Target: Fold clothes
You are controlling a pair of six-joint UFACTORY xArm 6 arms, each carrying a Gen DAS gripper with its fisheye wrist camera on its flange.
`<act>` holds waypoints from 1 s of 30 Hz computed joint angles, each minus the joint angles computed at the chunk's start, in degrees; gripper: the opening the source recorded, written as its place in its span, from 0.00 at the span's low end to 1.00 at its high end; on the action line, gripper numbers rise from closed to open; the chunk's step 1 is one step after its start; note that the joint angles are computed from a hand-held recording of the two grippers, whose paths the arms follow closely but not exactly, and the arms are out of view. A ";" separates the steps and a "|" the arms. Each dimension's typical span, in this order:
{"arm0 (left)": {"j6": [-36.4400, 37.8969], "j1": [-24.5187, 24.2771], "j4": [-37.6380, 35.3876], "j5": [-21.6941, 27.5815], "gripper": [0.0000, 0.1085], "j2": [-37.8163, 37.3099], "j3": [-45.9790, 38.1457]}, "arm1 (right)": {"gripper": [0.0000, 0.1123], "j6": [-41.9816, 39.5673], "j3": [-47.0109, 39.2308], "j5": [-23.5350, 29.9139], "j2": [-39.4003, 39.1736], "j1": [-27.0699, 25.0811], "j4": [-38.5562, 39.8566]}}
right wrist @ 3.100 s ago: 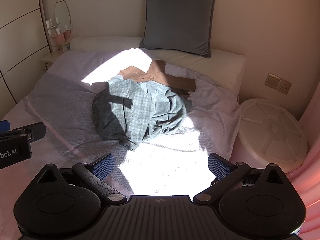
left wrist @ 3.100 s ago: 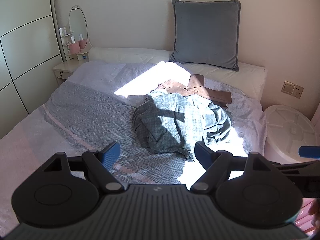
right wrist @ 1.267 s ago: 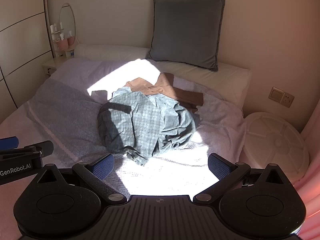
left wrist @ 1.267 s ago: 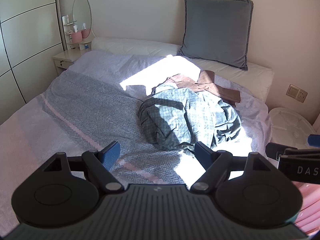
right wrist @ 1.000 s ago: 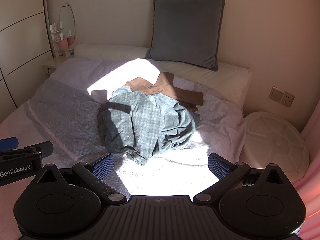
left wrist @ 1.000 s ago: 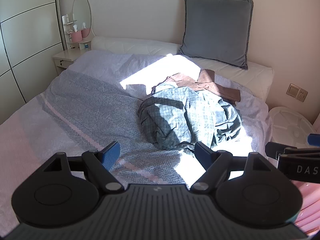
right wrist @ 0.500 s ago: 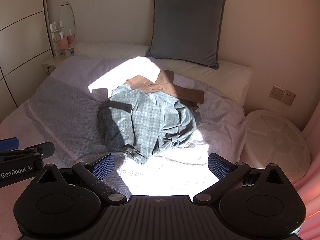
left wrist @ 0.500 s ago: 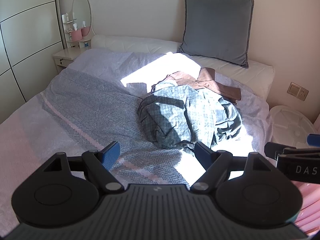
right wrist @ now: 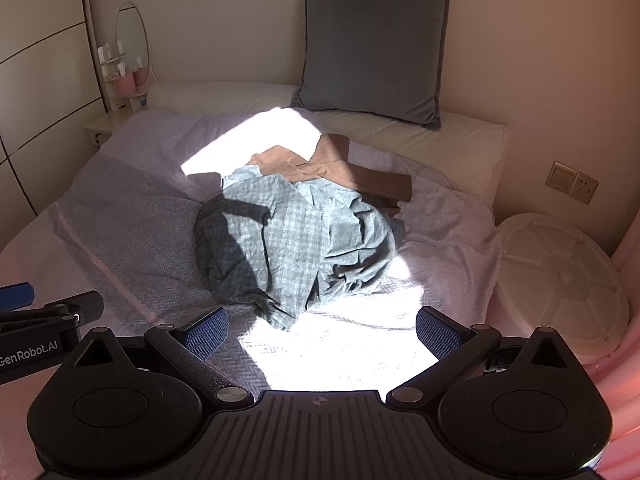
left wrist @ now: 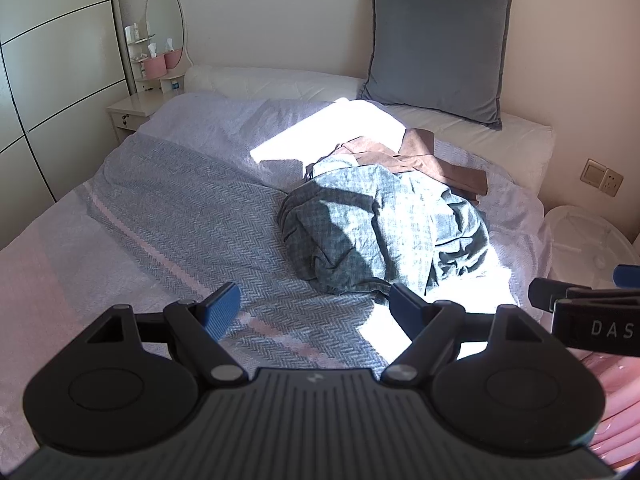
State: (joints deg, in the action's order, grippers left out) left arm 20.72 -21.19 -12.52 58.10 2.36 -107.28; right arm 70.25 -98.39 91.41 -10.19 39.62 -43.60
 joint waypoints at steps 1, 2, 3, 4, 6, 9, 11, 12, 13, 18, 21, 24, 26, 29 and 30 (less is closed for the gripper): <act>-0.25 -0.01 0.34 0.13 0.73 0.33 -0.33 | 0.91 -0.29 0.41 -0.63 -0.20 -0.49 0.41; -0.53 -0.01 0.70 0.33 0.73 0.75 -0.79 | 0.91 -0.58 0.82 -1.26 -0.41 -0.98 0.83; -0.77 -0.05 1.01 0.49 0.73 1.14 -1.21 | 0.91 -0.90 1.18 -1.88 -0.57 -1.47 1.24; -0.99 -0.09 1.29 0.63 0.73 1.51 -1.59 | 0.91 -1.34 1.31 -2.40 -0.54 -1.99 1.59; -1.57 -0.37 1.96 0.92 0.73 2.47 -2.64 | 0.91 -2.25 1.54 -3.43 -0.46 -3.02 2.30; -2.37 -0.81 2.79 1.32 0.73 4.07 -4.44 | 0.91 -3.30 2.02 -4.63 -0.42 -4.42 2.95; -2.87 -1.10 3.31 1.52 0.73 5.21 -5.69 | 0.91 -3.00 2.68 -5.29 -0.54 -5.33 3.16; -3.20 -1.28 3.64 1.61 0.73 5.84 -6.36 | 0.91 -2.87 3.03 -5.67 -0.62 -5.83 3.33; -3.54 -1.48 4.02 1.71 0.73 6.48 -7.05 | 0.91 -2.91 3.53 -6.31 -0.83 -6.55 3.79; -4.57 -2.34 5.19 2.61 0.73 10.10 -10.88 | 0.91 -4.95 5.05 -9.27 -0.96 -10.29 5.80; -5.42 -2.96 5.96 3.84 0.73 13.17 -14.54 | 0.91 -6.75 5.57 -11.19 -0.59 -12.61 7.46; -6.31 -3.51 6.65 5.63 0.73 17.11 -19.64 | 0.91 -8.99 6.14 -13.49 0.16 -15.25 9.26; -7.01 -3.89 7.35 6.94 0.73 20.11 -23.55 | 0.91 -10.41 6.58 -15.08 0.66 -17.01 10.30; -8.09 -4.34 8.06 9.94 0.73 25.57 -31.16 | 0.91 -12.60 7.23 -17.35 1.42 -19.50 11.78; -8.45 -4.55 8.32 11.26 0.73 27.87 -34.48 | 0.91 -13.40 7.40 -17.97 1.72 -20.30 12.29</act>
State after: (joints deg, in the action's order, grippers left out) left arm 12.27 -25.74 -4.20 69.36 30.23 -141.77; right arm 56.86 -91.00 73.44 -8.47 19.32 -31.31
